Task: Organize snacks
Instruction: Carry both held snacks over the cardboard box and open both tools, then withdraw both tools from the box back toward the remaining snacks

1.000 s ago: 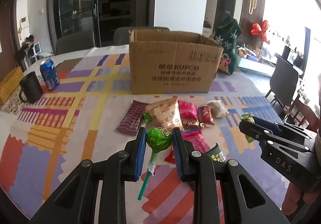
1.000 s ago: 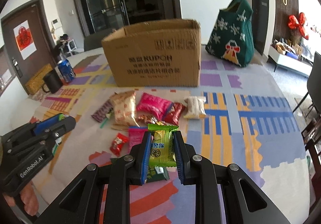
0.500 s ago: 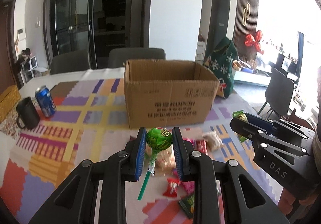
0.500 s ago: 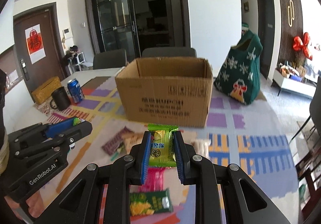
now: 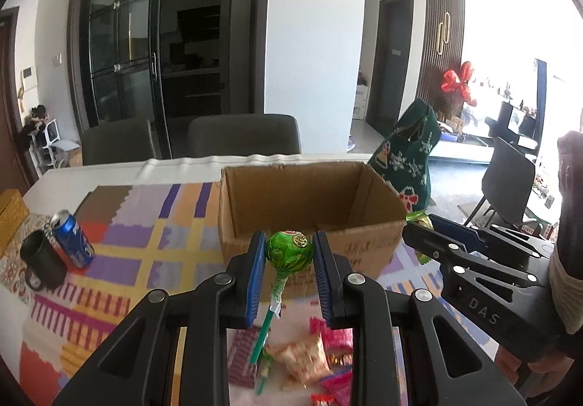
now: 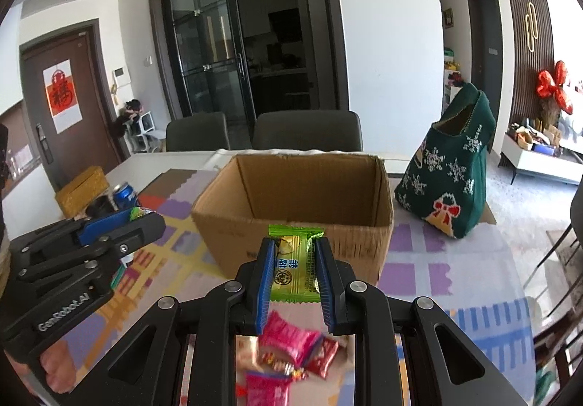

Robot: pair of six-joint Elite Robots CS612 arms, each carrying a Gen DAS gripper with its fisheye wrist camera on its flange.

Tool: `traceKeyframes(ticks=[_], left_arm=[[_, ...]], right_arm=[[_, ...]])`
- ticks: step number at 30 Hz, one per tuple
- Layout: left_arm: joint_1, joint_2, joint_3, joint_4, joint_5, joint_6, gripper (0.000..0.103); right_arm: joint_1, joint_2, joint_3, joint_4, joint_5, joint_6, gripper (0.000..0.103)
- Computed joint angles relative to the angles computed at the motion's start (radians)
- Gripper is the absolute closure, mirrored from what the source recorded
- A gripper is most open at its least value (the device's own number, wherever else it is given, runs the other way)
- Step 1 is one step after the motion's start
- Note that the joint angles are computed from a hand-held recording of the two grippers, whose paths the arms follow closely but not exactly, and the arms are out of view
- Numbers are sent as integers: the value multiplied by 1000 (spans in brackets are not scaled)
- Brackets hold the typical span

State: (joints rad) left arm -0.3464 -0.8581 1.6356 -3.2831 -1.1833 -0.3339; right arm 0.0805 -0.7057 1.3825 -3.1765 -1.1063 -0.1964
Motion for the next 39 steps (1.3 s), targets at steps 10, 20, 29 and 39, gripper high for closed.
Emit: traceKeyframes(ticks=[10,20,29,39], left_arm=[[42,46,-132,124,-63,28,77],[79,119,-285,283,-121,16,77],[81,145,-325,335,-90,12,48],[64,84,-214,281,-41,21,35]], right_arm=[[16,57,-159,118,-36,-10,79],[29,127,-314,285,-49,-31,79],[37,172,-392,338,-91,-37,62],[31,133,-304,269,-62,-50,58]])
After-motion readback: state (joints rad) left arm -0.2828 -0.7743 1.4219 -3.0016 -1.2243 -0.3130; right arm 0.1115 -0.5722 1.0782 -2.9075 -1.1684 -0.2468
